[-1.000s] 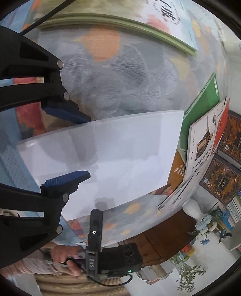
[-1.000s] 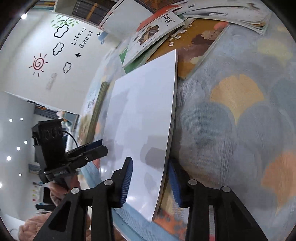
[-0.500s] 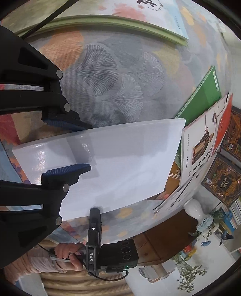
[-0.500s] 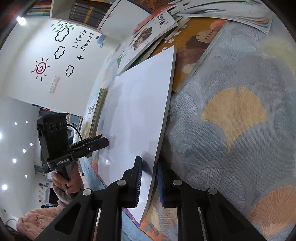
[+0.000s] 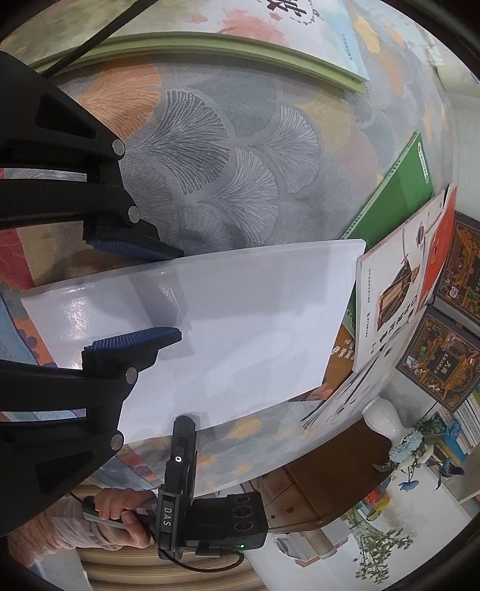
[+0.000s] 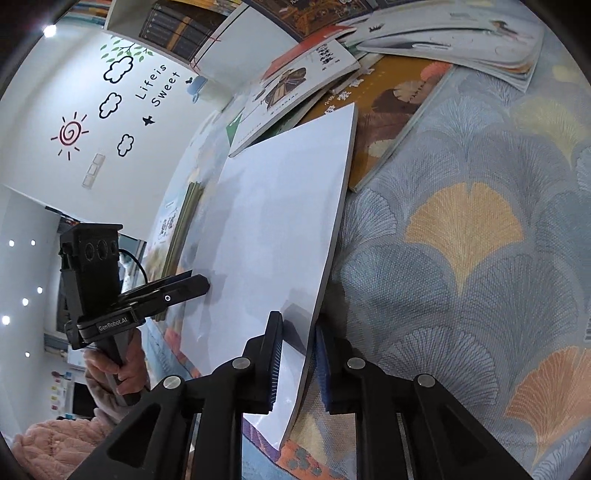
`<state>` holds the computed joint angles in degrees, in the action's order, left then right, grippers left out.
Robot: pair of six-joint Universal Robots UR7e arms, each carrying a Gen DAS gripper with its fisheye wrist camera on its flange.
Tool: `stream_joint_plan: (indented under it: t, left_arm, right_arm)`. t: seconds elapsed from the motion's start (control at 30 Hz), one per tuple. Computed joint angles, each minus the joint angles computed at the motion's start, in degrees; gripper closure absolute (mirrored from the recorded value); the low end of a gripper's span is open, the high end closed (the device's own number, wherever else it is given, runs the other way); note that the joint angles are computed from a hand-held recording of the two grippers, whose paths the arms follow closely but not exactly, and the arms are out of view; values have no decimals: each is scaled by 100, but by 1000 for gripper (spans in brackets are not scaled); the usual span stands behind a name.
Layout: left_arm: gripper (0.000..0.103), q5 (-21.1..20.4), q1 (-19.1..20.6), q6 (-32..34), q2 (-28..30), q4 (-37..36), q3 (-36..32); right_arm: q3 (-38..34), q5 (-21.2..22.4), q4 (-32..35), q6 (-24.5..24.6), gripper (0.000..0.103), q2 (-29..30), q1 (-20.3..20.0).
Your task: Organize books
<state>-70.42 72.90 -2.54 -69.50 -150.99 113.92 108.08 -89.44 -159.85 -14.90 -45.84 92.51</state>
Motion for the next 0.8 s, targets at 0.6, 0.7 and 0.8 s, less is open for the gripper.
stream_joint_plan:
  t: [0.6,0.7,0.8]
  left_arm:
    - [67,462,-213,-277,15,334,-45]
    - [67,597,-283,-383,-14,495,-40]
    - [67,653,-315,-412,-61,596,-10]
  right_arm:
    - [186,-906,-886,215,82,139,471]
    - [221,-946,-874,217,82,130,523]
    - [273,-836,-832,307,82,89,478]
